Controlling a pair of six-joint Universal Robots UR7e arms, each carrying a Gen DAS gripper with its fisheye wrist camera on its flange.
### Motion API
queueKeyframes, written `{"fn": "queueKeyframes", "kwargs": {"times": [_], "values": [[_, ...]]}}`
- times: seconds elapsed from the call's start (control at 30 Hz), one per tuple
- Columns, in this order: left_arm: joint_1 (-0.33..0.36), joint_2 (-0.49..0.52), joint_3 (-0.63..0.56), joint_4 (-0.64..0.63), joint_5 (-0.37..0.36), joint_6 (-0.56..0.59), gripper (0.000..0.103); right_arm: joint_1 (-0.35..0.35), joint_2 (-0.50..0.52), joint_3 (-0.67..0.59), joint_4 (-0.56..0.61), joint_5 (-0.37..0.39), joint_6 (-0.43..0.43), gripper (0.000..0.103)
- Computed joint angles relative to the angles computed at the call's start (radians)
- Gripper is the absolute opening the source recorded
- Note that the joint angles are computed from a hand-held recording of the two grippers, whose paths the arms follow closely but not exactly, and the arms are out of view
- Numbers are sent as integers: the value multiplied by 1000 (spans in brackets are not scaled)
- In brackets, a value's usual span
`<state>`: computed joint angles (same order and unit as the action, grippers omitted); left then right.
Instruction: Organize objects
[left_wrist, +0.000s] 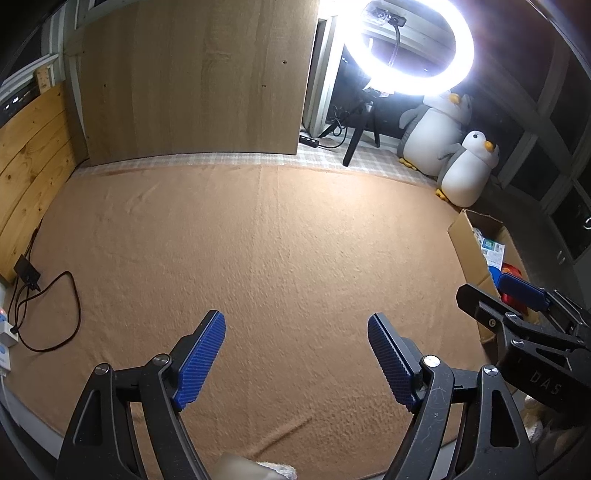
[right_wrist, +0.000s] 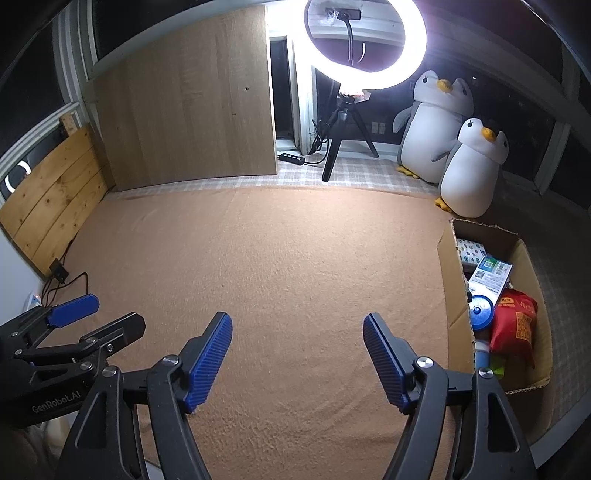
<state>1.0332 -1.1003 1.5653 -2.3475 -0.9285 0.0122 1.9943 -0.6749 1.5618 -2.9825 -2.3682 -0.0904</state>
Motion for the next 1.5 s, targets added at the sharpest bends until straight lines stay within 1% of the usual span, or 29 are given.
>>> {"fn": "queueKeyframes", "kwargs": {"times": [0.47, 0.9, 1.13, 1.3, 1.5], "values": [[10, 14, -25, 10, -5, 5, 84, -2, 9, -13, 11, 3, 5, 70], [5, 5, -3, 9, 2, -16, 84, -6, 10, -11, 21, 9, 23, 70], [6, 4, -3, 10, 2, -17, 84, -7, 12, -13, 18, 11, 19, 71], [6, 5, -3, 9, 2, -15, 86, -8, 12, -13, 20, 12, 23, 71], [4, 4, 0, 8, 4, -19, 87, -8, 12, -13, 22, 12, 26, 71]]}}
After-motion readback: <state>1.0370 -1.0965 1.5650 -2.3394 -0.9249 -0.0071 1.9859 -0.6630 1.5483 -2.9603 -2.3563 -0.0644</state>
